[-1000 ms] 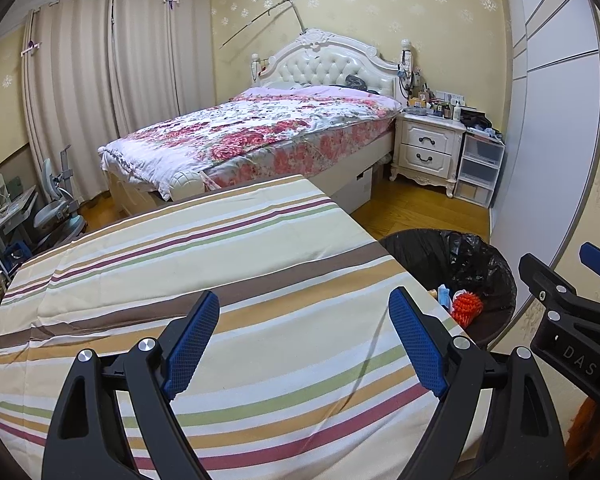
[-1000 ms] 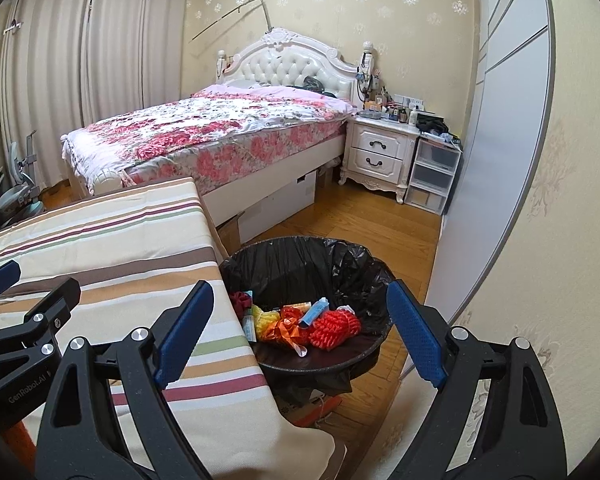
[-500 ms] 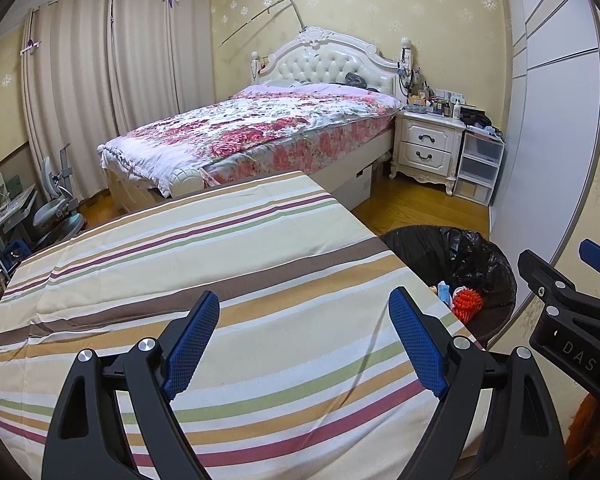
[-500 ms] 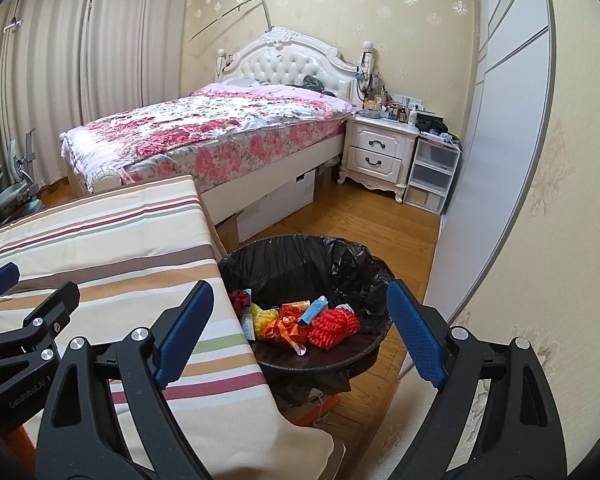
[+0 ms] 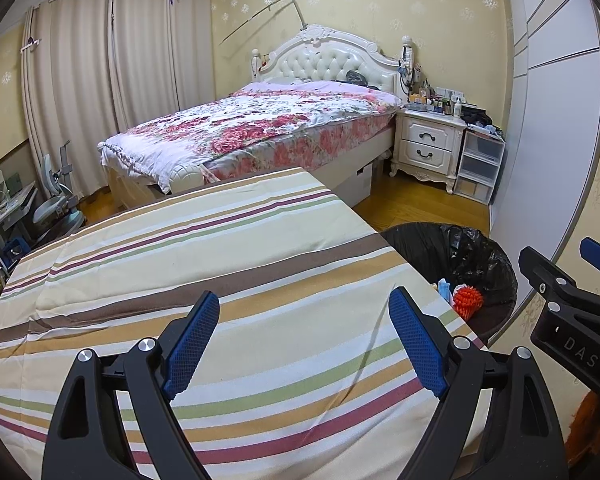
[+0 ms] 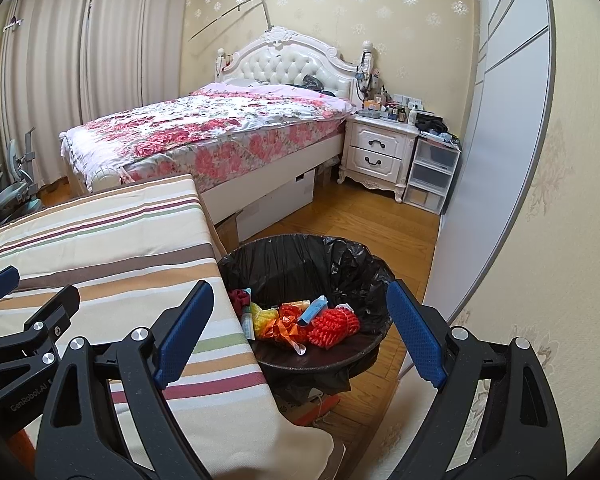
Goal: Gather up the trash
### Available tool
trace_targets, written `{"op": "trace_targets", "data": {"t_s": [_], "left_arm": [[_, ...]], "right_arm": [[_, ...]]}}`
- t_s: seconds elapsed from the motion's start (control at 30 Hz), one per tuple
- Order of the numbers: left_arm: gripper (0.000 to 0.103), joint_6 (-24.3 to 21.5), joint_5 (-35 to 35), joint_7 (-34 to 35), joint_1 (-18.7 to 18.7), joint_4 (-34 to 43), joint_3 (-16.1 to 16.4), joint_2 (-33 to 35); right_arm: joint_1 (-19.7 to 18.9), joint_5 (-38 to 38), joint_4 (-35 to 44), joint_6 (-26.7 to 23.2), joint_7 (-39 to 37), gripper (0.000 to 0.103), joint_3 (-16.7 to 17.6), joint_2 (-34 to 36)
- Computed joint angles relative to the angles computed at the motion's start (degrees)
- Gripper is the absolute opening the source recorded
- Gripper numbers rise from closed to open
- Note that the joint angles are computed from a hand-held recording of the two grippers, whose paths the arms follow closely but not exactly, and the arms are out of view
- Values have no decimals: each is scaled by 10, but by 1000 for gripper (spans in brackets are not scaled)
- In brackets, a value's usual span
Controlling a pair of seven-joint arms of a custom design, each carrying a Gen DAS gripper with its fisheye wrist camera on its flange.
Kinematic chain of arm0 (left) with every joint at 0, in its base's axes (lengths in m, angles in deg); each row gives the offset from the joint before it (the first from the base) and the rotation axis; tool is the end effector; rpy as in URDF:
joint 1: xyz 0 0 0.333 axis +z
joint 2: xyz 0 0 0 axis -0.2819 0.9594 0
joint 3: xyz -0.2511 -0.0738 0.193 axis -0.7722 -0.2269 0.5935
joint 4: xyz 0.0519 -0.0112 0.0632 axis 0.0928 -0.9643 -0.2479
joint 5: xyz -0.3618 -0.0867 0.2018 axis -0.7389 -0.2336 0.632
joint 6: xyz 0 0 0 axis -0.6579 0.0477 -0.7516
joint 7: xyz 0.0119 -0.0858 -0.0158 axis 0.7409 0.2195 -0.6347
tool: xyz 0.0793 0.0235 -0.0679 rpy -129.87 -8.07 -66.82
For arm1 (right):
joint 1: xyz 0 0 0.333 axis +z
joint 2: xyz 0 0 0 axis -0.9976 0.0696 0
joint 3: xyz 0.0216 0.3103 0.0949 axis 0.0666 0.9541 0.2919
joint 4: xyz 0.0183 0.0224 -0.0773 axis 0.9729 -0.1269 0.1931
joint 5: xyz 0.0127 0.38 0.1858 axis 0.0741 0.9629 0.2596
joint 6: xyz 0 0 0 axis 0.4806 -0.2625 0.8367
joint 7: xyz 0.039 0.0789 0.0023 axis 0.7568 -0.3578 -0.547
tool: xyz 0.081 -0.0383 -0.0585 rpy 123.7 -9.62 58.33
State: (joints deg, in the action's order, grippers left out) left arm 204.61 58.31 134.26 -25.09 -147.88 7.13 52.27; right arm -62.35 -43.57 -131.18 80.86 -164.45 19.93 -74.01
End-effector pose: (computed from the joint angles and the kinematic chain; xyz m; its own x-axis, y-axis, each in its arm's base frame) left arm 0.4742 -0.1074 0.3502 -0.1349 -0.9892 -0.0576 -0.5728 0.1253 -0.8101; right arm 0.4538 0.2966 0.3489 -0.1491 -0.9875 0.0513 -0.5369 0.0373 -0.8428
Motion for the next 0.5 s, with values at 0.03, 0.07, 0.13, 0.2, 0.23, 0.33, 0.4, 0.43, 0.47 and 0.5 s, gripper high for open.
{"op": "trace_targets", "data": {"t_s": [0.03, 0.07, 0.13, 0.2, 0.23, 0.33, 0.4, 0.43, 0.47, 0.5], "left_arm": [[84, 0, 2, -1, 0, 2, 1, 1], [84, 0, 1, -1, 0, 0, 0, 0], [84, 3, 6, -5, 1, -1, 1, 3], [84, 3, 7, -6, 1, -2, 1, 2], [84, 3, 5, -3, 1, 0, 1, 3], [84, 2, 7, -5, 1, 0, 1, 2], [84, 2, 6, -4, 1, -1, 1, 2], [84, 2, 4, -2, 1, 0, 1, 3], [84, 1, 3, -1, 1, 1, 1, 3], [84, 2, 3, -2, 0, 0, 1, 2]], "right_arm": [[0, 0, 0, 0, 0, 86, 0, 0], [0, 0, 0, -1, 0, 86, 0, 0], [0, 0, 0, 0, 0, 86, 0, 0], [0, 0, 0, -1, 1, 86, 0, 0], [0, 1, 0, 0, -1, 86, 0, 0], [0, 1, 0, 0, -1, 86, 0, 0], [0, 1, 0, 0, -1, 86, 0, 0], [0, -1, 0, 0, 0, 86, 0, 0], [0, 0, 0, 0, -1, 86, 0, 0], [0, 1, 0, 0, -1, 86, 0, 0]]}}
